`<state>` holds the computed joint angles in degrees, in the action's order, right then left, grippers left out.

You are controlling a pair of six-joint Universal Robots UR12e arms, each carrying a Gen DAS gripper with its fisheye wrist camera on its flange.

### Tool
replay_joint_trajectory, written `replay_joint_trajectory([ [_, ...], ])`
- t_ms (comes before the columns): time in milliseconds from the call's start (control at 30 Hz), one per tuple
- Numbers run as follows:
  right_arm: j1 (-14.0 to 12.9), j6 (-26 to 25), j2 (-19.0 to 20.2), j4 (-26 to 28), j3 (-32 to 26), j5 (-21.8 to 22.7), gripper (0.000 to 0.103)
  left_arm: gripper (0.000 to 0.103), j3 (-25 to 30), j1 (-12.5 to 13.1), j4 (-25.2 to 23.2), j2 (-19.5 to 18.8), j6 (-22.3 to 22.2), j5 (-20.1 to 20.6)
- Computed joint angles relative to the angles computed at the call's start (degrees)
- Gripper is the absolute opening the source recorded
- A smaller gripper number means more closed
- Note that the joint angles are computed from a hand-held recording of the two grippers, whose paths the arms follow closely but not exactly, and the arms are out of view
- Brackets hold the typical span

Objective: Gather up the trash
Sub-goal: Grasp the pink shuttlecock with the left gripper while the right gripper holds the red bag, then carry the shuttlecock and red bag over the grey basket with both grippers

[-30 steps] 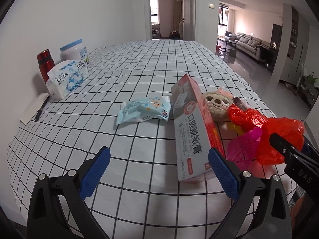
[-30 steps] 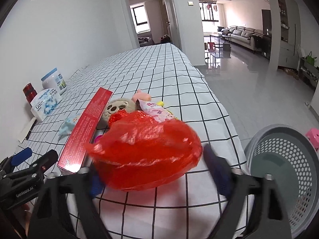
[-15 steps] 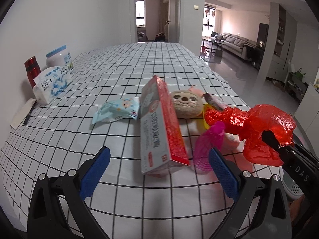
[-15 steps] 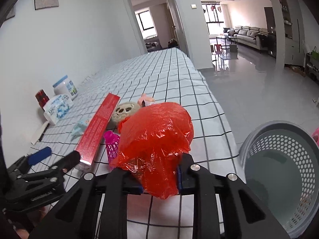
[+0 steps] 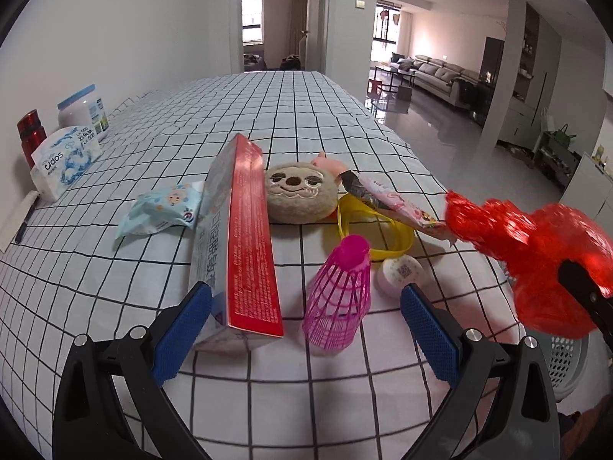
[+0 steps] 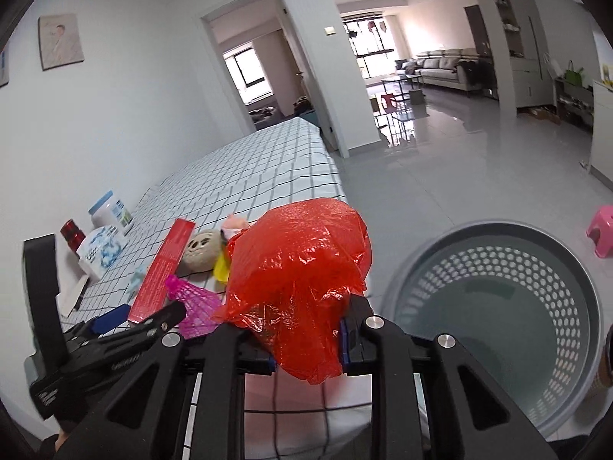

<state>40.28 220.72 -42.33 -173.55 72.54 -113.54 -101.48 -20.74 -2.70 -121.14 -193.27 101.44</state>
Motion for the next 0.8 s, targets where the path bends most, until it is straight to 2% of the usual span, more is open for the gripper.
replay_joint_trajectory([
  [133,-0.4,1.0,-0.6,-1.4,2.0,0.3,0.021,0.097,1.2,-0.6,1.4,-1.2,-0.4,1.5],
  [300,-0.9,2.6,-0.9,-2.1,3.3,1.5,0.022,0.093,2.9,-1.9,2.6,-2.7,1.5,5.3],
  [400,-1.2,3.4,-1.1,-2.2,3.8,2.0,0.022,0.071,3.8,-2.2,1.2,-3.3,2.6,5.7],
  [567,-1.2,4.1,-1.5,-2.3,4.5,1.5,0.022,0.048,4.1,-2.3,-0.4,-3.2,2.7,4.7],
  [633,-1.1,4.3,-1.6,-2.3,4.8,1.2,0.022,0.031,3.7,-1.9,-0.5,-2.9,2.4,3.0],
  [800,-0.8,4.7,-2.0,-2.0,5.3,0.4,0.022,0.027,3.0,-1.5,-0.3,-2.1,3.0,0.9],
])
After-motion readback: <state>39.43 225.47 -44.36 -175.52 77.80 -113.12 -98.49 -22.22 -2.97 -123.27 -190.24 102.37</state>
